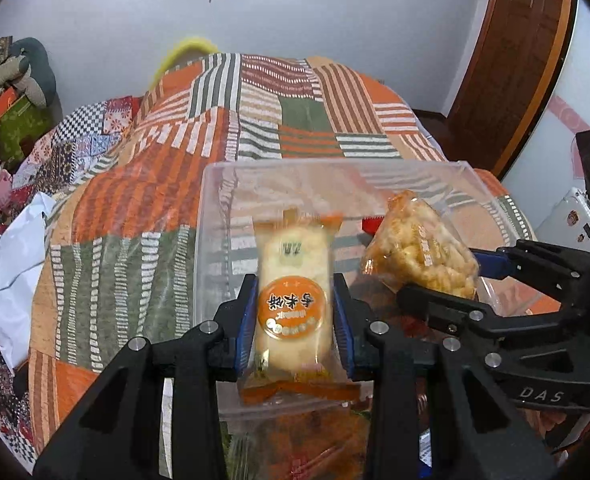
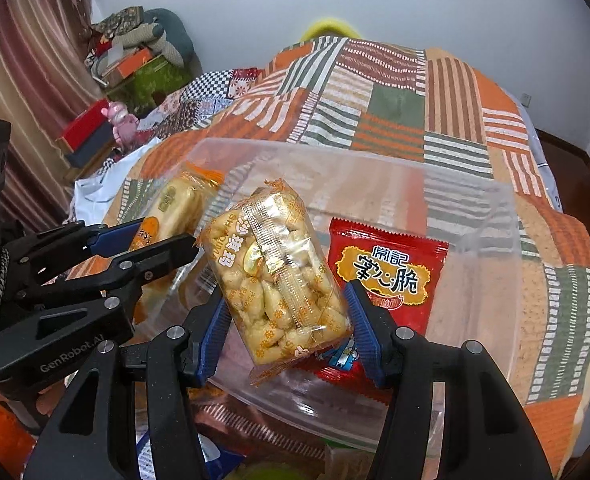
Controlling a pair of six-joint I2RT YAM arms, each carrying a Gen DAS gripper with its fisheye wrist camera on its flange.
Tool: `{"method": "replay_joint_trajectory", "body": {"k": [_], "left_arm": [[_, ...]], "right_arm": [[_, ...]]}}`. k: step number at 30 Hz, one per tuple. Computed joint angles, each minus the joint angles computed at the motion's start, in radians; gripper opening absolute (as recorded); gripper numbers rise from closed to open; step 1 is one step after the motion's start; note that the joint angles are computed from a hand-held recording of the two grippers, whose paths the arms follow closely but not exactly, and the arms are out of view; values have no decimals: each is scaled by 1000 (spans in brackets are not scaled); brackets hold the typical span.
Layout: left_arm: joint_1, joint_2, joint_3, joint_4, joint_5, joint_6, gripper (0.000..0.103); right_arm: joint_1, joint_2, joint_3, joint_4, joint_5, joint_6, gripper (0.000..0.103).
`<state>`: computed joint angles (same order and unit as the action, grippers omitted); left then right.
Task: Organize snacks
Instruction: 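Place the bun pack and peanut-puff bag into the clear box and release both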
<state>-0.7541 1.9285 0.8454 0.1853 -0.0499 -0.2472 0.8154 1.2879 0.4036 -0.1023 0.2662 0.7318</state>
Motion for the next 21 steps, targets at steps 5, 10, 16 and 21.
{"method": "replay_joint_trajectory", "body": {"k": [5, 10, 16, 21], "left_arm": [[4, -30, -27, 4, 5, -36, 58], [7, -124, -82, -4, 7, -48, 60], [-2, -298, -170, -36, -27, -47, 66], [4, -424, -235, -80, -49, -34, 71]], "right_arm": [[15, -44, -4, -20, 26, 1, 55], [67, -133, 0, -109, 103, 24, 62], [189, -280, 10, -279, 242, 105, 70], [326, -372, 32, -451, 377, 225, 75]]}}
